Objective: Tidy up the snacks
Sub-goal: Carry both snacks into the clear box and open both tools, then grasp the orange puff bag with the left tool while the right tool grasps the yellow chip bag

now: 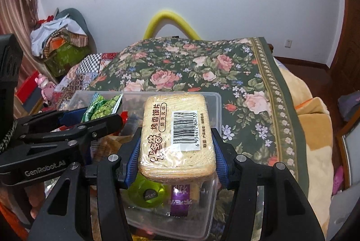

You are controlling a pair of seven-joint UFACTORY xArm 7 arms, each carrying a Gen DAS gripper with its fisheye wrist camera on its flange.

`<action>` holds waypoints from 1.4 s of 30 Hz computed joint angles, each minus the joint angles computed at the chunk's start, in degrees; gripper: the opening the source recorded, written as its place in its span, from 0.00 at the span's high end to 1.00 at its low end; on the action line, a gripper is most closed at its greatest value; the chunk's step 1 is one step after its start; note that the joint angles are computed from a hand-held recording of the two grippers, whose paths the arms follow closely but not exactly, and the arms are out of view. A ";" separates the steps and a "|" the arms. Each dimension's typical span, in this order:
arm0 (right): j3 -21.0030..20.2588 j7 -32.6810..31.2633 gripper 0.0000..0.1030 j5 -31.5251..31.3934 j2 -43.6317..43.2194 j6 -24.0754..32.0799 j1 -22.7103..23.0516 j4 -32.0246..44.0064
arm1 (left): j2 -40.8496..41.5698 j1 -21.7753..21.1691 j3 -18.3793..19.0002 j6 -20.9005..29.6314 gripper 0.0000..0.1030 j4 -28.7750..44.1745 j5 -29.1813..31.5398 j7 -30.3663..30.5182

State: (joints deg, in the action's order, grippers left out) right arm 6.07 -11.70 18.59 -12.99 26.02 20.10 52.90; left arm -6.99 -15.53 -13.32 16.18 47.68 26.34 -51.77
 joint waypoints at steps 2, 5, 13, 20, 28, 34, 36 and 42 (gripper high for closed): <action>-0.13 -0.24 0.49 -0.08 0.67 0.32 -0.09 0.54 | 0.49 0.35 -0.16 0.38 0.49 0.39 1.34 -0.74; -0.12 -0.11 0.49 0.15 1.24 1.02 -0.26 1.00 | 1.01 -0.15 0.60 0.53 0.48 0.51 -0.22 0.68; 0.44 0.25 0.48 -1.28 0.10 1.22 -1.12 1.35 | -1.08 -0.78 0.90 -0.55 0.39 -1.18 -4.83 4.25; -0.44 -0.52 0.48 -1.17 -4.97 1.92 -0.29 -0.18 | -9.18 0.66 -2.77 2.71 0.37 -3.66 -2.10 2.49; -1.84 -1.04 0.43 -0.82 -14.08 4.23 1.01 -4.95 | -25.11 -0.55 -5.38 7.85 0.28 -12.53 -6.86 5.18; -2.65 -0.09 0.42 -1.33 -21.63 7.31 1.29 -9.36 | -35.04 -3.06 -5.49 12.95 0.25 -19.11 -12.57 7.66; -2.71 0.30 0.41 -1.72 -24.00 8.65 1.24 -10.97 | -37.87 -3.96 -5.44 14.82 0.24 -21.20 -14.16 8.26; -2.50 2.22 0.39 -2.10 -28.14 12.73 1.54 -15.24 | -42.84 -7.21 -3.43 17.10 0.24 -27.52 -19.76 9.51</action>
State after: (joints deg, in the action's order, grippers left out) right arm 3.57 -9.49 16.49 -41.13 38.75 21.64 37.67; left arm -49.83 -22.73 -16.75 33.28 20.16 6.58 -42.26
